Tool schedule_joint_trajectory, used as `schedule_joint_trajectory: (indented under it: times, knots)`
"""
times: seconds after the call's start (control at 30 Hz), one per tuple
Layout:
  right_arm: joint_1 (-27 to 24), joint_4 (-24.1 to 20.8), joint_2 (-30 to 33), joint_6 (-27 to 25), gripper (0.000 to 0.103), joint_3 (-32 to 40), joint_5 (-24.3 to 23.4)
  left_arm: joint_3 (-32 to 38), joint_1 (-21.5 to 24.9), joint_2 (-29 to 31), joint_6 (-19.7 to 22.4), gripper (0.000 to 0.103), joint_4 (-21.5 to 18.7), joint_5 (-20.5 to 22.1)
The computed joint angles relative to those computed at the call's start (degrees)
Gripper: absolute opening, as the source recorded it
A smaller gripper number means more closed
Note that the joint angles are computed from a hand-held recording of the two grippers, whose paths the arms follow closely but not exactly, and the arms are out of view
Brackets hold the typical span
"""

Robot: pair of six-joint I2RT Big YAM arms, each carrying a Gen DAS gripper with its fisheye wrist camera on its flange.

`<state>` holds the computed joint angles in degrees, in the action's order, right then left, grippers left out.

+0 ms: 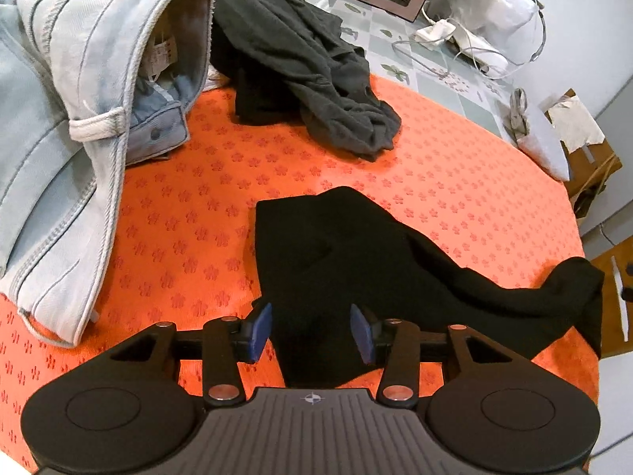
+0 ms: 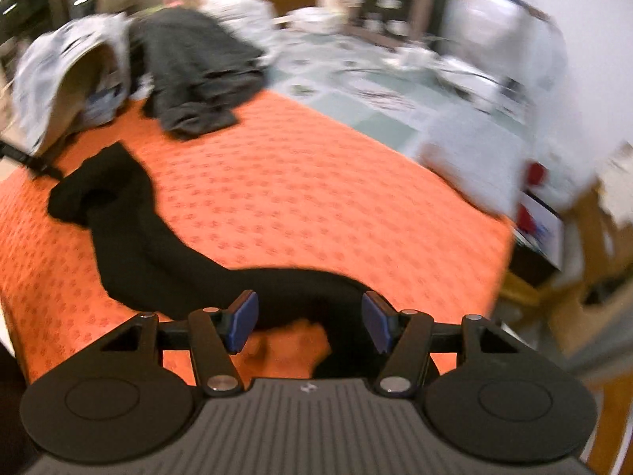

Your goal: Fold clothes

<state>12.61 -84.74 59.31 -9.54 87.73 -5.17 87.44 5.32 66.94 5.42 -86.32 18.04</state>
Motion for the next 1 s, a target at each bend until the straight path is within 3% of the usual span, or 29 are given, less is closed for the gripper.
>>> schedule_joint_trajectory:
  times: [0.23, 0.37, 0.6, 0.63, 0.67, 0.73, 0.8, 0.87, 1.0]
  knots:
    - [3.7, -0.5, 8.5, -7.9, 0.063, 3.0, -7.0, 0.7, -1.6, 2.1, -1.4, 0.047, -0.4, -1.2]
    - [6.4, -1.1, 12.4, -11.8, 0.053, 4.3, -10.0, 0.0, -3.1, 2.3, 0.4, 0.047, 0.6, -3.8]
    - [8.3, -3.3, 18.4, -13.0, 0.048, 5.8, -14.6, -1.1, -2.2, 2.7, 0.8, 0.052, 0.4, -4.4]
    - [8.3, -3.3, 18.6, -12.5, 0.044, 5.6, -14.6, -1.2, -2.3, 2.8, 0.7, 0.052, 0.1, -4.6]
    - [8.3, -3.2, 18.7, -11.9, 0.030, 5.4, -14.6, -1.5, -2.3, 2.8, 0.5, 0.052, 0.1, -4.6]
    - [7.6, -3.4, 18.7, -10.5, 0.012, 4.9, -15.3, -2.1, -2.2, 2.6, 0.2, 0.051, 0.3, -4.4]
    - [6.6, -3.4, 18.2, -9.3, 0.011, 4.5, -16.5, -2.1, -1.8, 2.8, -0.4, 0.039, 0.0, -3.1]
    - [6.0, -2.8, 17.2, -8.0, 0.010, 4.1, -16.3, -1.7, -1.6, 2.7, -1.6, 0.013, 0.5, -2.9]
    - [4.9, -0.3, 14.7, -5.3, 0.010, 4.4, -12.4, 1.2, -1.4, 3.2, -4.9, 0.011, 2.1, -1.4]
